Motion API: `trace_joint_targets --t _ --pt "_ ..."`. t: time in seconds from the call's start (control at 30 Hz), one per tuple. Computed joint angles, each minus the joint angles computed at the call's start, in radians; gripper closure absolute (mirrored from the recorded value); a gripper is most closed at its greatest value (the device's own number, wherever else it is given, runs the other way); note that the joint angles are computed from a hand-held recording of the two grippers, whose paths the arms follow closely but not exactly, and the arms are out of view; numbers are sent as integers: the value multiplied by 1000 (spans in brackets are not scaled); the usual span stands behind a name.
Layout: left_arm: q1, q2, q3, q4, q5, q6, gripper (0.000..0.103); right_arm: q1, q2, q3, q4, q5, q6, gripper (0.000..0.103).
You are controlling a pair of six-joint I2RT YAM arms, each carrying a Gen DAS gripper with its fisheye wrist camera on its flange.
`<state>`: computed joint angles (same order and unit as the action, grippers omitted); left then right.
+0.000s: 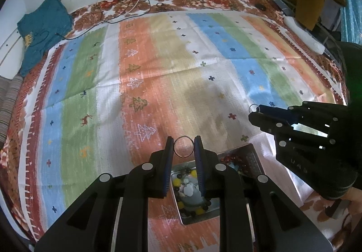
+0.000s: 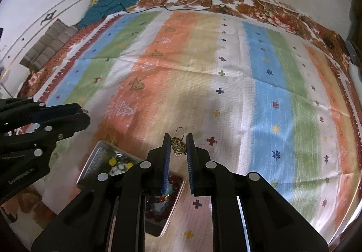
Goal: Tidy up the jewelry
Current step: 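Carry the ring with the left tool while the right tool carries the earring to the tin, then open the right tool over the tin while the left tool releases the ring into it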
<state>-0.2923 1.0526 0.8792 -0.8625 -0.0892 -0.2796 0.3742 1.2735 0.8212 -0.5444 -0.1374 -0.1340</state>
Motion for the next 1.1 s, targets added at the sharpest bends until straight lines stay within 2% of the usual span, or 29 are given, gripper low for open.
trace_joint_targets --t 0.6,0.93,1.0,1.07,1.1 --pt "-197 -148 -19 -89 -109 -140 85 25 -175 -91 -66 -28 9 88" --pt "-215 -160 -22 -107 -112 -168 85 39 -193 -106 -87 -42 22 88" --pt "-204 -159 -18 -112 -106 -173 85 42 -191 -107 -87 -36 26 86" --pt "-203 -159 -14 -117 -107 -178 84 42 -191 -106 -87 -27 28 76" --pt "-199 -160 -12 -119 -104 -179 83 41 -190 -105 -86 -23 28 75"
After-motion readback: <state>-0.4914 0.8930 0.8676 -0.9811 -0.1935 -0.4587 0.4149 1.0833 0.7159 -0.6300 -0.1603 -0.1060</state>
